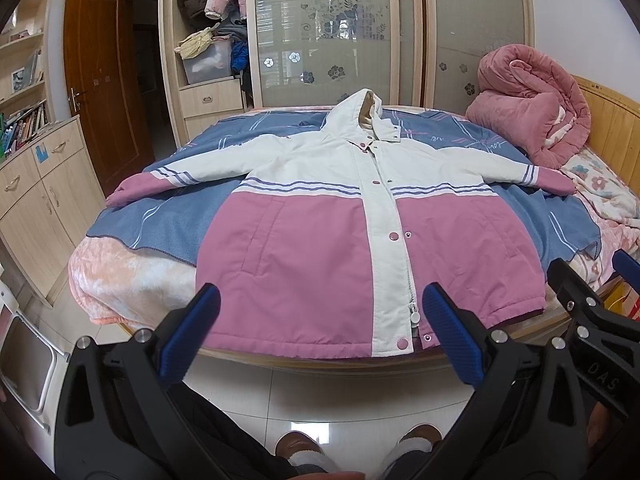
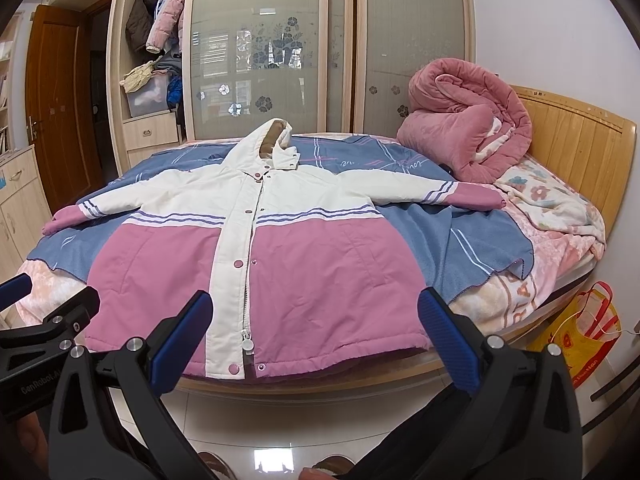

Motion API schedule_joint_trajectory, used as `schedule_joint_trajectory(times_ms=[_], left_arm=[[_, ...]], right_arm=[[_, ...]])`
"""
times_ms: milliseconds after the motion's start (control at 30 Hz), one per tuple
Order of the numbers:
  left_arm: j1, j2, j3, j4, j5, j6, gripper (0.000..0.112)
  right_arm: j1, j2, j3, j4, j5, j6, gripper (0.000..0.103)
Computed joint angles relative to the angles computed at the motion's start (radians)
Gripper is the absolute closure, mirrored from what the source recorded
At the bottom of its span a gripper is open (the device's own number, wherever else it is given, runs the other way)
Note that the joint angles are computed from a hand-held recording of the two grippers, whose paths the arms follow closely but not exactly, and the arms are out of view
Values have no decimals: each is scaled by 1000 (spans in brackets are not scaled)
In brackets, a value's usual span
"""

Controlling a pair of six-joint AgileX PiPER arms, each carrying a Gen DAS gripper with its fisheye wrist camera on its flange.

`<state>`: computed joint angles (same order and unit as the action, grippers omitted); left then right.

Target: Fold large clothes

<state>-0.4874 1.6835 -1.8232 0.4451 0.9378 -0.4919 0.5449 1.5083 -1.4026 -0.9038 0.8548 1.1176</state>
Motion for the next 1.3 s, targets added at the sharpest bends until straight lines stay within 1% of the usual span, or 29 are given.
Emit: schedule_joint_trajectory(times_ms=[367,600,700,833,933,1000,1067,1100,1167,1233,1267,1300], left_arm=[[5,-12,-2,-10,5,9,12],[46,-51,9,-108,-15,79,12],[57,-62,27,-99,-37,80,12],[95,-16,-29,-186,-30,166,12],[119,32,-59,-217,-59,204,12],[141,88,-102,-262,-44,241,12],[161,135,-130,-305,-38,271,12],[173,154,-128,-333,-58,291,12],[182,185,-124,-322,-107,273,12],[171,210,-121,-254,-154,243,12],[158,247,-158,-190,-146,230,12],[154,269,-177,-166,-148,232,12]], right_arm=[[8,-26,3,-16,7,4,2],[40,-65,39,-103,-1,102,2],[49,-72,56,-123,-9,127,2],[46,-46,45,-172,-7,150,2],[21,-12,42,-212,-44,176,2],[-1,20,47,-235,-74,205,2],[-40,86,12,-175,-113,135,2],[-55,119,-10,-140,-124,86,2],[-78,178,-41,-123,-140,34,2],[-95,222,-68,-136,-158,21,2],[-109,241,-83,-144,-178,20,2],[-122,253,-93,-145,-202,17,2]])
